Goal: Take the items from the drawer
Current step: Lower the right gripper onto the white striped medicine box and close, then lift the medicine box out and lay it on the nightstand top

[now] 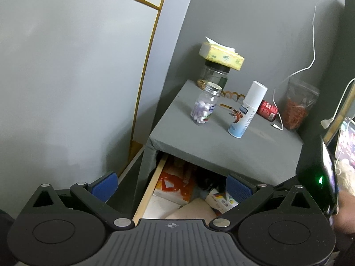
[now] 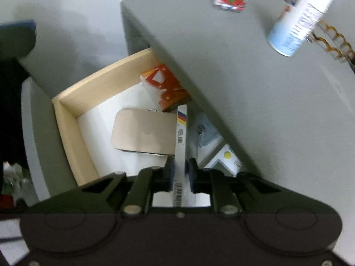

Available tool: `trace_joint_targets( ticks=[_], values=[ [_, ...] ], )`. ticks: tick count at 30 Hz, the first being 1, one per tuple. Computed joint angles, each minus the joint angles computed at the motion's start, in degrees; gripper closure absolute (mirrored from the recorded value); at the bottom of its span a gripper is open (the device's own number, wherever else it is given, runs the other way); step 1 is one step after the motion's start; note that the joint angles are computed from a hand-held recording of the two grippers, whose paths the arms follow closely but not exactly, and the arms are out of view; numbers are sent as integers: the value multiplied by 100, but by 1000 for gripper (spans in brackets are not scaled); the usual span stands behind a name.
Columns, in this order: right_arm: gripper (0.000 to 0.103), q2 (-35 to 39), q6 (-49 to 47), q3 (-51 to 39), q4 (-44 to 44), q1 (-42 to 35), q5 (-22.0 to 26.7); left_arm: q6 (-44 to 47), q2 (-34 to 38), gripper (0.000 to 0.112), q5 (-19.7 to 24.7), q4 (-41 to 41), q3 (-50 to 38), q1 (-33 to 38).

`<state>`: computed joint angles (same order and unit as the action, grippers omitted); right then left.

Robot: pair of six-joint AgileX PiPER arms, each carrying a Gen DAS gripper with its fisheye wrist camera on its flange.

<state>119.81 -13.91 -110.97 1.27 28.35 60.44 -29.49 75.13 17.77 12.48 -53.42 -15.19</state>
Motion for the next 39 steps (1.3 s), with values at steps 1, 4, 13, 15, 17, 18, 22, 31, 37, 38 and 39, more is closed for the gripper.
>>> trace_joint_targets(
  ticks=[1,4,13,15,17,18,22,31,37,38,39],
  values=[
    [87,14,30,24,-147,65,-48,-19,-13,9,-4,11,4,13],
    [93,-243,300,325,-570,198,-144,-115,-63,9,-32,110,43,35],
    [94,-979,-343,812,2352,-1295,520,39,-93,9,-85,-106,69,96],
    [94,-979,-483,910,2569,-1419,572,95,-87,9,-83,-155,56,81],
    [93,-908,-394,999,2315,-1355,522,38,-95,9,-81,-76,57,47],
    [92,-883,-417,1053,2280,-1326,501,23,-100,9,-80,-52,60,38],
    [91,-843,-525,1287,2018,-1138,388,97,-129,9,-71,-150,75,86],
    [94,-1539,-888,1248,2132,-1205,386,292,-164,9,-117,-405,98,157],
    [94,-1971,-1124,1124,4820,-2721,182,166,-119,9,-107,-262,69,125],
    [94,-1963,-977,1162,4994,-2888,15,121,-115,9,-107,-194,68,102],
    [94,-1918,-718,1218,5093,-3045,-217,93,-115,9,-108,-153,71,88]
  ],
)
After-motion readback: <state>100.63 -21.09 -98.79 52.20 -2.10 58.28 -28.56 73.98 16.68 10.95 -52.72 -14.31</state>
